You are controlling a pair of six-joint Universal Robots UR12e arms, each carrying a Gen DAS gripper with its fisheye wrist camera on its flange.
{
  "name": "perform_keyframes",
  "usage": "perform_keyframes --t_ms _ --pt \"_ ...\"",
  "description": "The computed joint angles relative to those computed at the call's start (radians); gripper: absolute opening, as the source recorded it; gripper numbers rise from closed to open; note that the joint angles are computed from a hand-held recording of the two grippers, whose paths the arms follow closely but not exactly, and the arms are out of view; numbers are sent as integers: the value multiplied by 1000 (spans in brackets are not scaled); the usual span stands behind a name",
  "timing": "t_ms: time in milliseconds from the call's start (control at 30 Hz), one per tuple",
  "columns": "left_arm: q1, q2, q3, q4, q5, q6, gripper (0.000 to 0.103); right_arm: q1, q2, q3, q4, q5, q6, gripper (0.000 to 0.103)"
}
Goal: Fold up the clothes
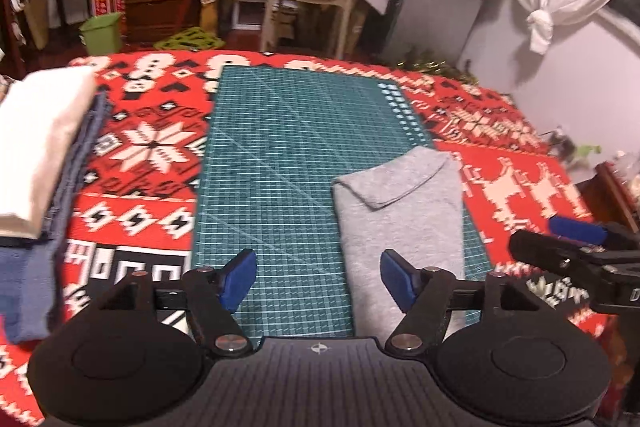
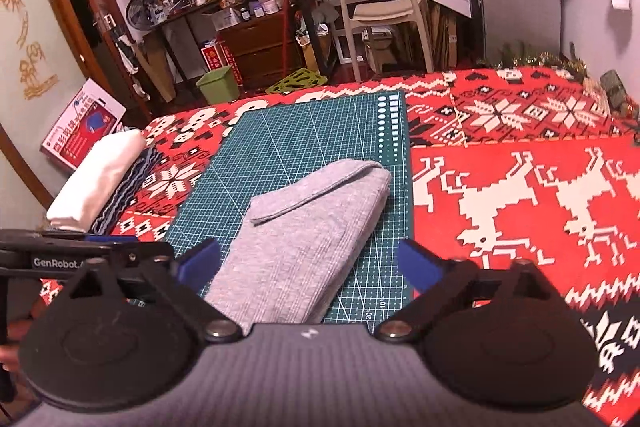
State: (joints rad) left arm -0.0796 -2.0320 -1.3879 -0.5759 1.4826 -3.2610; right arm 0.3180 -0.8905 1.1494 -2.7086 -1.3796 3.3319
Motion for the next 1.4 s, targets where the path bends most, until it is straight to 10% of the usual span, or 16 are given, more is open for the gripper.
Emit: perform_keyframes --t_ms 400,967,1233,1400 --pt "-17 11 3 7 72 70 86 50 0 -63 128 -222 -113 102" --pt "-35 -44 69 62 96 127 86 69 14 -119 142 -338 -231 102" --pt "-11 -88 135 -14 -32 -12 60 47 54 -156 146 -276 -135 102" --pt "6 -118 176 -73 -134 -56 41 37 92 -210 190 -236 -127 61"
